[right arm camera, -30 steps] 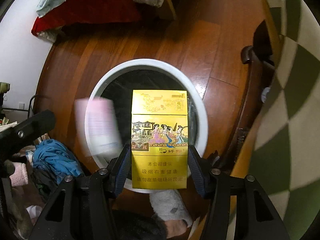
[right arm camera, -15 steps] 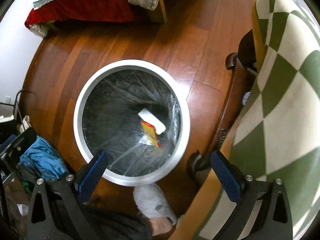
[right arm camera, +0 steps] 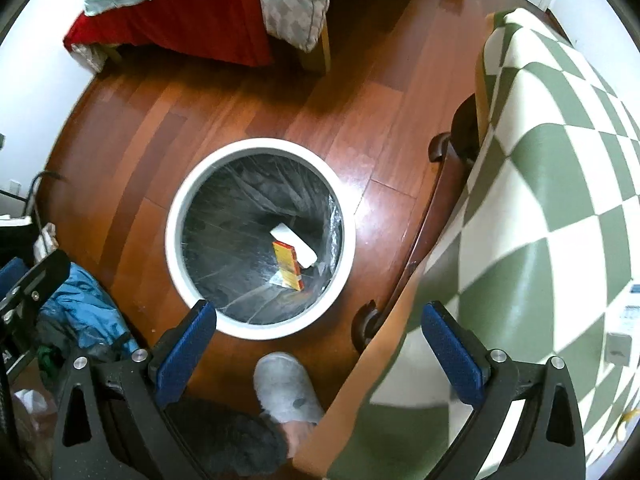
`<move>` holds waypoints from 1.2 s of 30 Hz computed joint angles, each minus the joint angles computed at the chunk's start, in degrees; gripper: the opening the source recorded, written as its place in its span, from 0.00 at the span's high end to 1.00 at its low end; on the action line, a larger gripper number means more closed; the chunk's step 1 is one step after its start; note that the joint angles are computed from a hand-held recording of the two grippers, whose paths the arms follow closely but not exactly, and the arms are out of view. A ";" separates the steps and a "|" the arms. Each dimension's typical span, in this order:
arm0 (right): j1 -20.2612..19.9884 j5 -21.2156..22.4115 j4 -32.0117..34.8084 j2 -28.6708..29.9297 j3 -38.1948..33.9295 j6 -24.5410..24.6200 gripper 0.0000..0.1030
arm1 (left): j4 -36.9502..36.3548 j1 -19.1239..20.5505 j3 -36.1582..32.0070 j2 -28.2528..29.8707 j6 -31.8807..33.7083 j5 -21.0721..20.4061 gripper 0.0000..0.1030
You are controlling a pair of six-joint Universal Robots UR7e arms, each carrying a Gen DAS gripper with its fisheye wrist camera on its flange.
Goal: Collect trash
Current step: 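Carry both items to the white bin and open both tools to drop them, then grasp the white milk carton with the left tool while the right tool grasps the panda snack bag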
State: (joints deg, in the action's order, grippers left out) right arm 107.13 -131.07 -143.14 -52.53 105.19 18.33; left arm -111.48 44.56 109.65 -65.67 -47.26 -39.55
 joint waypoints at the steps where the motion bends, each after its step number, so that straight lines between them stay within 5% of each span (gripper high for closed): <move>1: 0.51 0.02 -0.37 -0.91 0.55 -0.07 0.00 | 0.42 -0.74 0.33 -0.72 -0.24 0.20 0.09; 12: 7.35 5.21 -2.31 -15.45 5.96 2.16 0.00 | 8.09 -10.70 -1.21 -6.50 -5.25 1.12 0.09; 17: 9.08 5.40 -2.42 -25.68 9.53 4.87 0.00 | 3.21 -15.19 -3.13 -4.37 -0.42 1.47 0.09; 22: 7.23 -0.12 1.29 -36.55 13.00 7.75 0.00 | -6.06 -17.56 -6.79 4.04 8.02 -3.17 0.09; 27: -0.75 -6.50 7.37 -49.23 17.31 7.79 0.00 | -11.69 -18.42 -13.72 17.42 15.38 -10.36 0.09; 32: -15.70 -4.67 8.41 -58.54 20.08 -0.67 0.01 | -10.88 -18.85 -24.21 32.12 23.60 -17.73 0.09; 34: -22.08 -2.12 7.17 -60.30 20.37 -5.21 0.20 | -8.56 -19.02 -29.12 37.67 27.34 -20.36 0.10; 36: -27.09 0.45 5.96 -60.39 20.29 -9.06 0.26 | -6.23 -18.88 -32.90 41.43 30.09 -22.09 0.10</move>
State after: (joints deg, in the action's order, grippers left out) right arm 80.04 -130.62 -137.18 -112.92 125.48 9.28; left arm -117.71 25.68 76.76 -24.23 -17.17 -61.64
